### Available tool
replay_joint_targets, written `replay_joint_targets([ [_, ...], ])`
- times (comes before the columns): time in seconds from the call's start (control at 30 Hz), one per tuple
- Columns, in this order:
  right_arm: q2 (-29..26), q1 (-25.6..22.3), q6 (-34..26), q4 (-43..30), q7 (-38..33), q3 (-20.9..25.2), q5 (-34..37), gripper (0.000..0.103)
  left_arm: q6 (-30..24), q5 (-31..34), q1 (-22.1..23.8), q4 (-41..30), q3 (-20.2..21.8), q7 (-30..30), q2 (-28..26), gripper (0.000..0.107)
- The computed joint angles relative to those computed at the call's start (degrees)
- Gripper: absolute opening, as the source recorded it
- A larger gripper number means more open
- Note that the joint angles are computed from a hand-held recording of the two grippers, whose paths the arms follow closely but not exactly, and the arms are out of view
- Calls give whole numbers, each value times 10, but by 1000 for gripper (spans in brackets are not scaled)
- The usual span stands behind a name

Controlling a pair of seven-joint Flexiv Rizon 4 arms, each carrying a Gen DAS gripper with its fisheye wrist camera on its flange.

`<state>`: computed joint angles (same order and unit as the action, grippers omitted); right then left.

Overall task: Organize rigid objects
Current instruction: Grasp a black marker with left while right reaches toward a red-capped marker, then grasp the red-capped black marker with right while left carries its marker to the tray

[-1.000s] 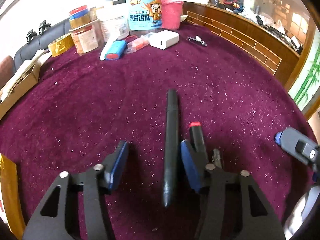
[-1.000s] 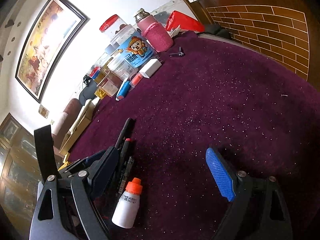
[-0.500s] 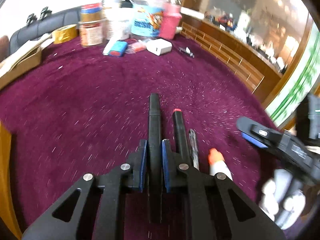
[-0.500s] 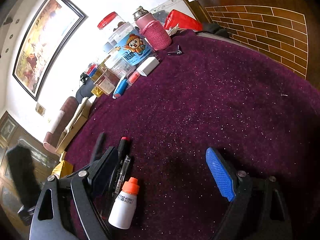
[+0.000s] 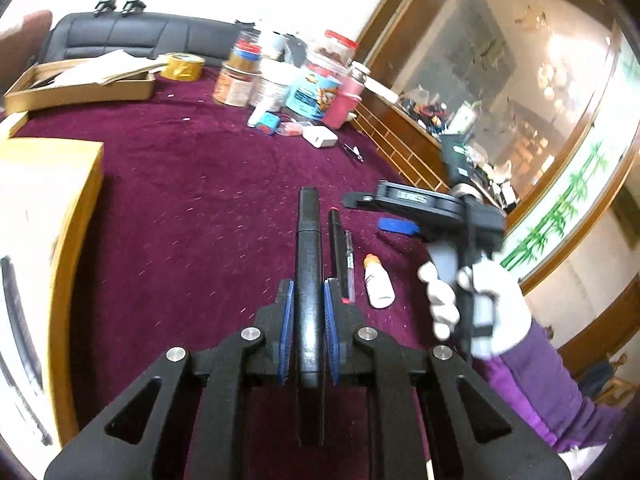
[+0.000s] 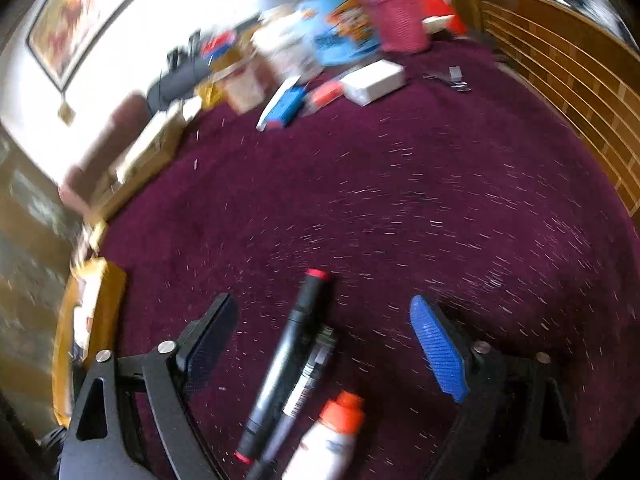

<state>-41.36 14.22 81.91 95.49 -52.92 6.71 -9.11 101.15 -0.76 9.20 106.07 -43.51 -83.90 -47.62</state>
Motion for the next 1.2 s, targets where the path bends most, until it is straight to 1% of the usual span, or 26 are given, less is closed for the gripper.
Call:
replay_joint_targets([
  [0.03, -9, -8, -32, -23, -10, 20, -2, 65, 7, 2, 8, 10, -4, -2, 2, 12],
  [0.07, -18, -19, -69, -45, -23, 43, 0, 59, 19, 6, 18, 24, -6, -8, 6, 12],
  [0.1, -30, -23, -119, -77, -46, 64, 21, 58, 24, 9, 23, 30, -7, -13, 7, 12],
  [0.13, -35, -19, -138, -91, -54, 66, 32, 58, 32, 15, 34, 40, -11, -20, 7, 12],
  [0.17, -33, -2, -142, -87, -32, 49, 6, 58, 38, 21, 45, 48, -17, -27, 7, 12],
  [0.2, -35, 3, -143, -91, -41, 52, 17, 58, 43, 28, 53, 53, -20, -33, 4, 12],
  [0.23, -38, -4, -140, -96, -53, 66, 28, 58, 50, 37, 66, 59, -28, -40, 1, 12],
  [0.27, -42, -20, -143, -104, -80, 95, 55, 58, 54, 44, 74, 64, -31, -46, -1, 12],
  [0.3, -43, -24, -142, -107, -92, 105, 73, 58, 59, 51, 81, 68, -33, -53, -2, 12],
  [0.37, -37, -4, -143, -100, -85, 83, 73, 57, 71, 68, 97, 78, -39, -66, -6, 12],
  [0.47, -24, 49, -142, -78, -55, 20, 34, 57, 87, 94, 121, 90, -49, -85, -14, 12],
  [0.5, -22, 68, -146, -73, -44, 0, 13, 57, 90, 101, 126, 91, -50, -91, -16, 12],
  [0.53, -22, 80, -152, -74, -36, -11, -3, 57, 94, 109, 133, 95, -52, -97, -19, 12],
  [0.63, -21, 144, -174, -57, 10, -80, -90, 56, 112, 129, 152, 110, -54, -117, -18, 12],
  [0.67, -19, 158, -165, -48, 28, -95, -115, 47, 121, 135, 158, 117, -52, -126, -15, 12],
  [0.7, -15, 163, -150, -35, 40, -100, -130, 42, 130, 141, 166, 126, -49, -136, -9, 12],
  [0.77, -8, 158, -122, -15, 52, -90, -140, 22, 149, 145, 173, 143, -31, -161, 11, 12],
  [0.83, -3, 160, -93, 4, 65, -93, -153, 14, 166, 150, 184, 160, -12, -187, 29, 12],
  [0.9, -5, 150, -80, 5, 70, -80, -149, 14, 177, 143, 188, 177, 16, -217, 51, 12],
  [0.93, -8, 130, -66, 2, 61, -55, -132, 14, 179, 142, 192, 183, 25, -231, 57, 12],
  [1.0, -6, 114, -41, 5, 58, -33, -110, 14, 180, 140, 195, 193, 45, -256, 67, 12],
  [1.1, -3, 83, 4, 4, 29, 16, -75, 14, 181, 138, 190, 203, 77, -291, 77, 12],
  [1.17, 0, 72, 18, 0, 6, 40, -62, 14, 181, 143, 187, 201, 92, -311, 77, 12],
  [1.2, 0, 61, 24, -5, -11, 61, -54, 14, 184, 149, 185, 201, 99, -318, 79, 12],
])
